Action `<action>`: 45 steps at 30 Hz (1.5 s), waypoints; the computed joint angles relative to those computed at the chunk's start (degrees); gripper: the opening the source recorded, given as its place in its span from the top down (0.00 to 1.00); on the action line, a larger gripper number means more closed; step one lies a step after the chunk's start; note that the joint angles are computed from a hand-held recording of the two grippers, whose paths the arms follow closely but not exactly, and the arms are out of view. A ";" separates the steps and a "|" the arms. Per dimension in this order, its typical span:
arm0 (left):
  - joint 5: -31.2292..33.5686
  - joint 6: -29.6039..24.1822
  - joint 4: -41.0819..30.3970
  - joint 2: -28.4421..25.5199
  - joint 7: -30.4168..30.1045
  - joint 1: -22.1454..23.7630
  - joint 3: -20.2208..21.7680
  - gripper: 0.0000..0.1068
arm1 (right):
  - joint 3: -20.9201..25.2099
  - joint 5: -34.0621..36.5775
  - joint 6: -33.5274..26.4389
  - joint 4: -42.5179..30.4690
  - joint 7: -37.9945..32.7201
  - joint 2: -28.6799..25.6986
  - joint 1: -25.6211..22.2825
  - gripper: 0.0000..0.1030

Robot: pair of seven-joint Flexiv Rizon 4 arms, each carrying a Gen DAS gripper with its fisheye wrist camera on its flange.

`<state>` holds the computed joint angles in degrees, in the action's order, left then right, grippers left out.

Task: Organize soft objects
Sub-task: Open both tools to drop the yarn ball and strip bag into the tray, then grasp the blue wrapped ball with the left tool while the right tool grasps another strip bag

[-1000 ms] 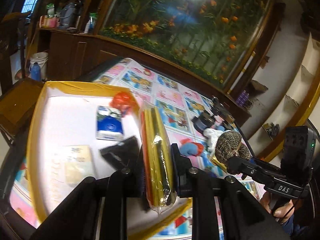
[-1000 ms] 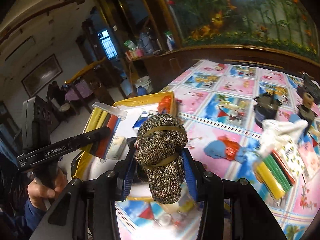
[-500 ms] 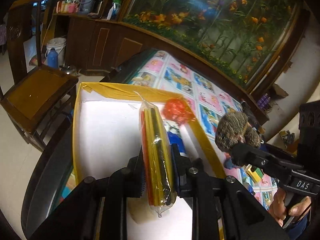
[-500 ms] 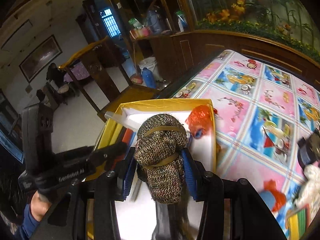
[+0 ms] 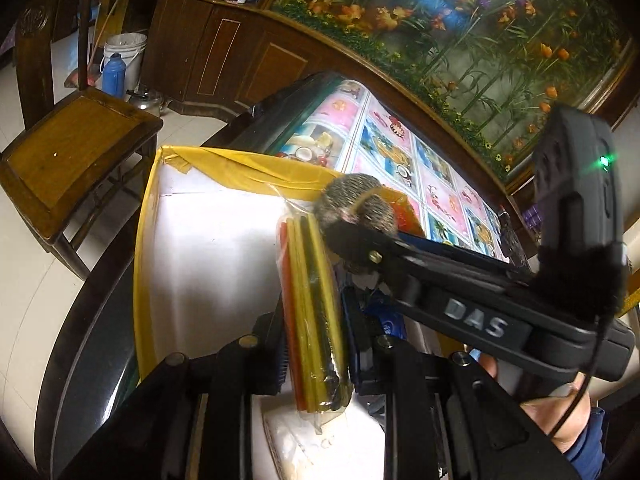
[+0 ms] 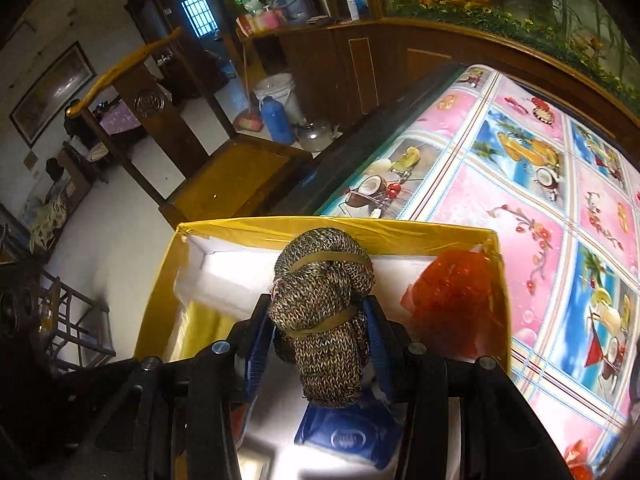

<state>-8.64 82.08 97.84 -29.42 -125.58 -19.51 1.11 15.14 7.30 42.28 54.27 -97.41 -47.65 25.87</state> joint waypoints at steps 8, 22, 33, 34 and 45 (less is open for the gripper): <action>-2.06 -0.99 0.18 0.09 2.41 2.30 -2.83 0.68 | -0.15 0.71 -4.01 -5.30 1.56 -3.25 0.44 0.50; 5.01 1.37 -0.13 2.93 -6.91 -6.16 5.74 0.52 | 5.16 11.87 6.33 11.83 -10.91 10.93 -10.18 0.49; 19.90 2.47 -10.25 -1.16 -17.39 -19.38 13.21 0.42 | 9.72 38.71 15.49 33.13 -39.94 27.48 -30.95 0.40; 19.81 2.19 -11.83 -2.35 -16.08 -19.22 11.66 0.42 | 9.28 41.52 13.26 32.90 -40.94 27.60 -32.87 0.40; 10.01 -10.57 -27.00 -13.89 -3.12 -16.60 -1.43 0.38 | -0.68 54.11 8.70 35.90 -49.26 30.66 -38.71 0.40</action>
